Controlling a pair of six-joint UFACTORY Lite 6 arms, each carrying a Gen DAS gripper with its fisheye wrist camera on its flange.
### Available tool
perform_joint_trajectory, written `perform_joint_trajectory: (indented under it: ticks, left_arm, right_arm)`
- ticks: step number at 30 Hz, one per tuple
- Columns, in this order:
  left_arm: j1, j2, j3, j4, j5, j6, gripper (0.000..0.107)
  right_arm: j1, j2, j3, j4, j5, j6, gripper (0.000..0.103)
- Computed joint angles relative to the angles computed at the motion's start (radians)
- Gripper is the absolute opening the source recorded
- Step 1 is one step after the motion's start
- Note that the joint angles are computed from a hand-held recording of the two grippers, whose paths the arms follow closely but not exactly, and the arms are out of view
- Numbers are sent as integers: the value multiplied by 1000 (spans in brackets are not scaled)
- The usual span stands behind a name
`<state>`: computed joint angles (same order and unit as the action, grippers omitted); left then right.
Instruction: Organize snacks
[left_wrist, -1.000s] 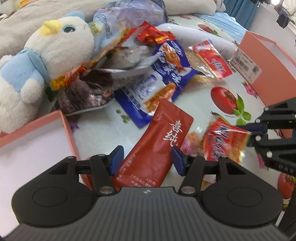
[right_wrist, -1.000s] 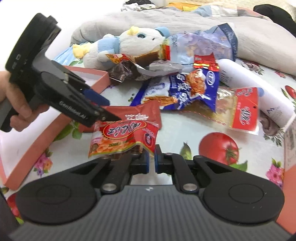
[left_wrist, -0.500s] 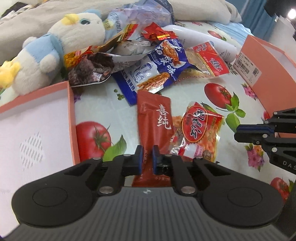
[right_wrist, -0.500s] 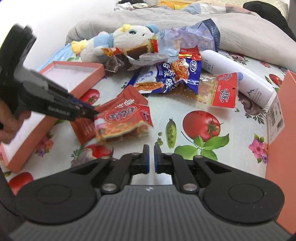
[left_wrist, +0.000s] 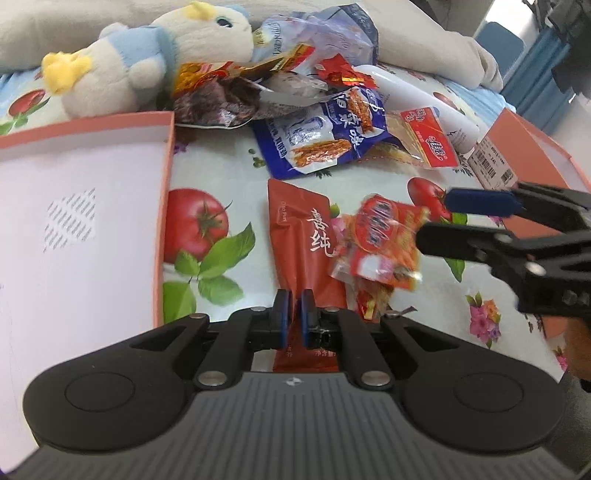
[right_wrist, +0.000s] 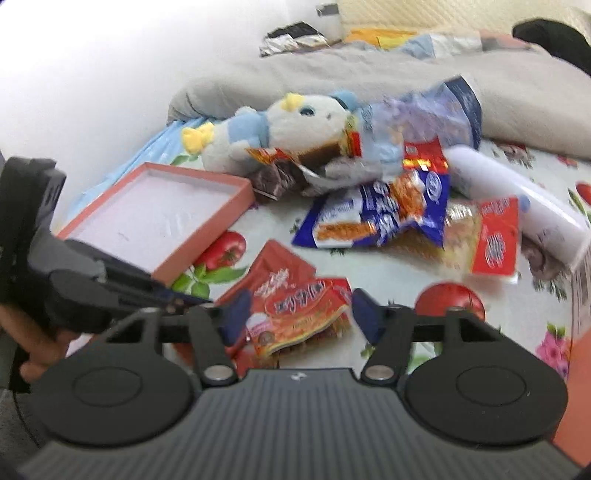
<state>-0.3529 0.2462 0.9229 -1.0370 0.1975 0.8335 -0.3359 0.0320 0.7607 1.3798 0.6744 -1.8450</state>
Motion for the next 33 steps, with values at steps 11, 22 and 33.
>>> perform_joint_trajectory:
  ticks: [11, 22, 33]
  left_arm:
    - [34, -95, -122, -204, 20, 185, 7]
    - [44, -98, -137, -296, 25, 260, 7]
    - [44, -94, -138, -349, 22, 300, 8]
  right_arm:
    - [73, 193, 104, -17, -65, -116, 85]
    - [104, 302, 115, 150, -59, -231, 85]
    - [87, 276, 94, 163, -55, -186, 14]
